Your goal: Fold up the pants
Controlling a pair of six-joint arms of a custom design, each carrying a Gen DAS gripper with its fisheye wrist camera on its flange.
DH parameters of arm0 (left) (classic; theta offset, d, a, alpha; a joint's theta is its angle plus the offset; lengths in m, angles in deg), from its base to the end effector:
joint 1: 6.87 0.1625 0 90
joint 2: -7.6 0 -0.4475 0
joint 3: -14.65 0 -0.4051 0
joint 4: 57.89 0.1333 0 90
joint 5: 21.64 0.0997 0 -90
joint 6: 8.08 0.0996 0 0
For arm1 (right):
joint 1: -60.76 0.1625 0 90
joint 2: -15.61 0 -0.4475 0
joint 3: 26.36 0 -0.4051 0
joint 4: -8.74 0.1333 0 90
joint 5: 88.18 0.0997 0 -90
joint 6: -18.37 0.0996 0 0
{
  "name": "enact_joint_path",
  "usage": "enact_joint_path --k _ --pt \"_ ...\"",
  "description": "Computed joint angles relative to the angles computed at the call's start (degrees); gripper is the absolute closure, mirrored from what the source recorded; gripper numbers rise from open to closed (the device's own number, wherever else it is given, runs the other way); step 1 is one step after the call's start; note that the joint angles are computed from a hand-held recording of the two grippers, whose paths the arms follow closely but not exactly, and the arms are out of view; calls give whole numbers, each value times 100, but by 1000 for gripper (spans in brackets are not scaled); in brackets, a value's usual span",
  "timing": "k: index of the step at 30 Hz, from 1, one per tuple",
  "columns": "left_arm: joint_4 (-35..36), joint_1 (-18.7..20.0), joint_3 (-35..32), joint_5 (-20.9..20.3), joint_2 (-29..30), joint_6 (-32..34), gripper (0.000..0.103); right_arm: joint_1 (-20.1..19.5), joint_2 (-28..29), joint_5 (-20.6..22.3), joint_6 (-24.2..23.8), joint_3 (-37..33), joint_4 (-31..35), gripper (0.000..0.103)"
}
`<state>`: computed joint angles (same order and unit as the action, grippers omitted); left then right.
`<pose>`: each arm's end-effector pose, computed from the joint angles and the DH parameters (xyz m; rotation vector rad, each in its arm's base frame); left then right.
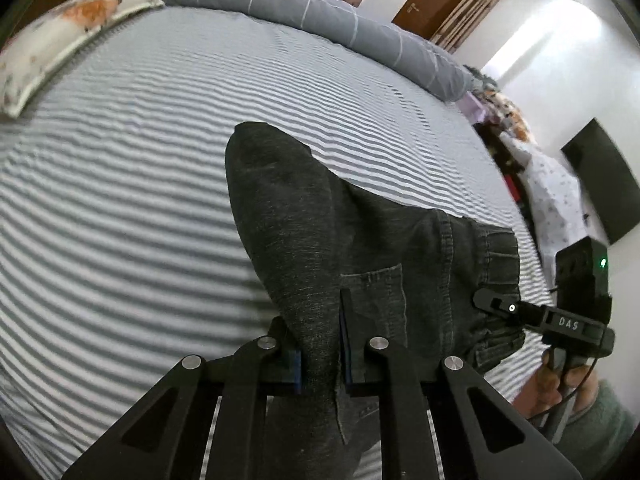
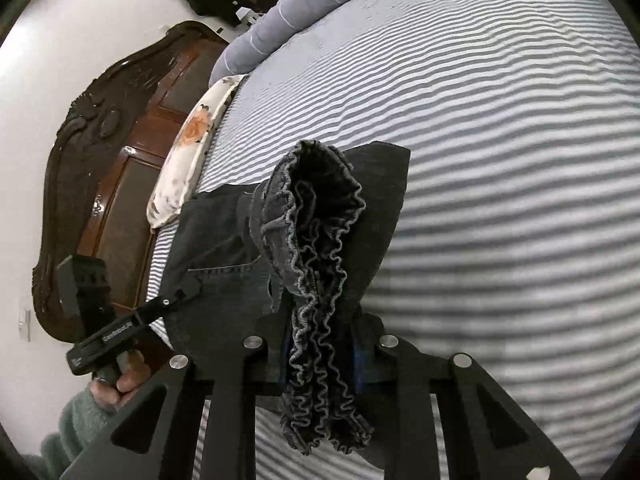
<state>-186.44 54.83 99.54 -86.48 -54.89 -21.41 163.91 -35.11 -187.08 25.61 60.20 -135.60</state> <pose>-0.1782 -0.7014 0.3462 0.2741 2.7596 -0.5874 0.2826 -0.6913 0.2100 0.1168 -3.0001 0.5226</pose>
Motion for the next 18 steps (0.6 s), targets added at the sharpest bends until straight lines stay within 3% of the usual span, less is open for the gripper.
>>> enact_joint_path --k 6,8,9,12,18 --pt "374 203 -317 378 369 -16 88 -71 507 -256 140 -435 105 80" --pt "443 231 -308 634 429 -85 86 -89 577 -458 187 -443 36 71" --pt "409 245 -234 695 411 -103 83 -80 593 -614 207 -432 10 62" --pt "408 228 -6 981 315 -212 60 -22 579 -1082 273 -387 192 46" --pt "88 59 912 1169 -241 47 44 193 274 -1805 -370 343 -295 30"
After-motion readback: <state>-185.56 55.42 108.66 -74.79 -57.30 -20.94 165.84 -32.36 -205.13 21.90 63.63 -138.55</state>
